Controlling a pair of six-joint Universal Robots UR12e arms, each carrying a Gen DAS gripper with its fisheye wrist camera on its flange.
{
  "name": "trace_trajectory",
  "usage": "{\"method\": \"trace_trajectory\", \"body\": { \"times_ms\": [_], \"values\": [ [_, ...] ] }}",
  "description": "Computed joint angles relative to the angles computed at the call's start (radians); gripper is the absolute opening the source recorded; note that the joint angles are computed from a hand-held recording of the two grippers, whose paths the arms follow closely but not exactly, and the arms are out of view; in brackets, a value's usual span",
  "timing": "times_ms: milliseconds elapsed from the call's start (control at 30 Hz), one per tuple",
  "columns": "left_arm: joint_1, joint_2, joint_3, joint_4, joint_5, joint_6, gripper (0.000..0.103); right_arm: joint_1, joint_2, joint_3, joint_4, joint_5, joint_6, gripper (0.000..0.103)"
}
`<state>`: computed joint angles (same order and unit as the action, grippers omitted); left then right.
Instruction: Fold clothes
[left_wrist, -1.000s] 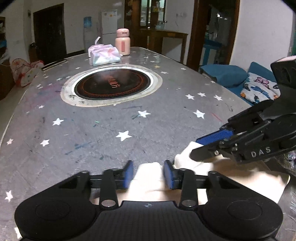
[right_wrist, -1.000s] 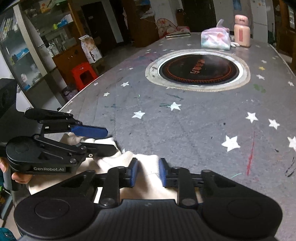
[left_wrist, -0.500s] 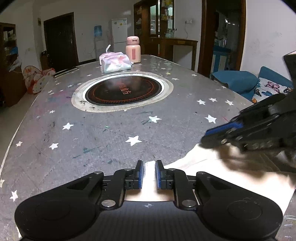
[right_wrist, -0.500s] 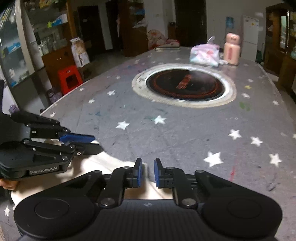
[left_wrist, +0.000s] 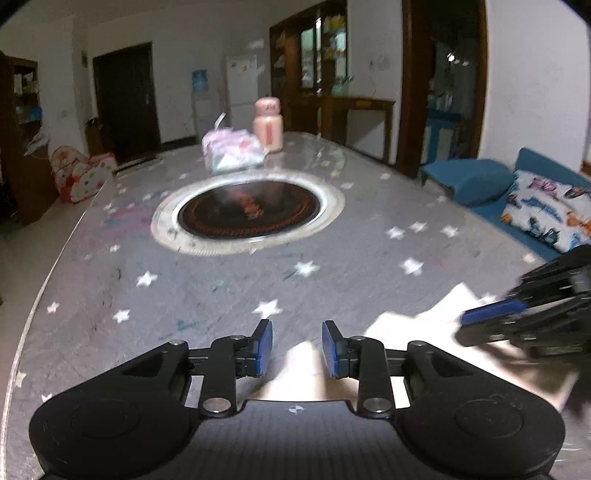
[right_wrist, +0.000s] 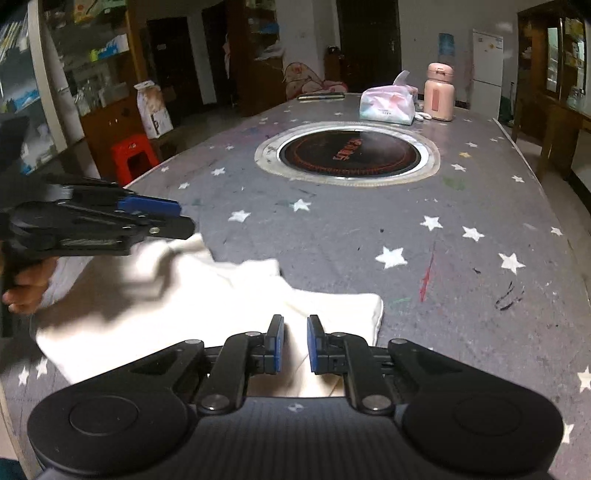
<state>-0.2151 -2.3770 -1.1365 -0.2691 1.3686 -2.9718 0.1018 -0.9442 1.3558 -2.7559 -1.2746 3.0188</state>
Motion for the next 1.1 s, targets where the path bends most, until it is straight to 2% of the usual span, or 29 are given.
{"method": "trace_trajectory", "body": {
  "times_ms": [200, 367, 533, 767, 933, 1100],
  "values": [
    [-0.006, 0.046, -0.075, -0.006, -0.111, 0.043, 0.032, -0.002, 0.013, -0.023, -0.016, 0.03, 0.006, 0.012],
    [-0.016, 0.05, -0.097, -0.044, -0.107, 0.025, 0.032, 0.003, 0.044, -0.066, 0.033, 0.026, -0.019, 0.011],
    [-0.013, 0.055, -0.113, -0.034, -0.099, 0.013, 0.032, -0.001, 0.03, -0.053, 0.017, 0.023, -0.022, 0.012],
    [-0.014, 0.073, -0.149, 0.018, -0.117, -0.001, 0.034, -0.014, -0.056, 0.062, -0.024, 0.045, -0.061, 0.012],
    [-0.018, 0.091, -0.192, 0.062, -0.129, 0.035, 0.034, -0.009, -0.116, 0.165, -0.082, 0.034, -0.081, 0.012],
    [-0.021, 0.098, -0.219, 0.084, -0.114, 0.077, 0.034, -0.004, -0.132, 0.21, -0.088, 0.004, -0.088, 0.012]
  ]
}}
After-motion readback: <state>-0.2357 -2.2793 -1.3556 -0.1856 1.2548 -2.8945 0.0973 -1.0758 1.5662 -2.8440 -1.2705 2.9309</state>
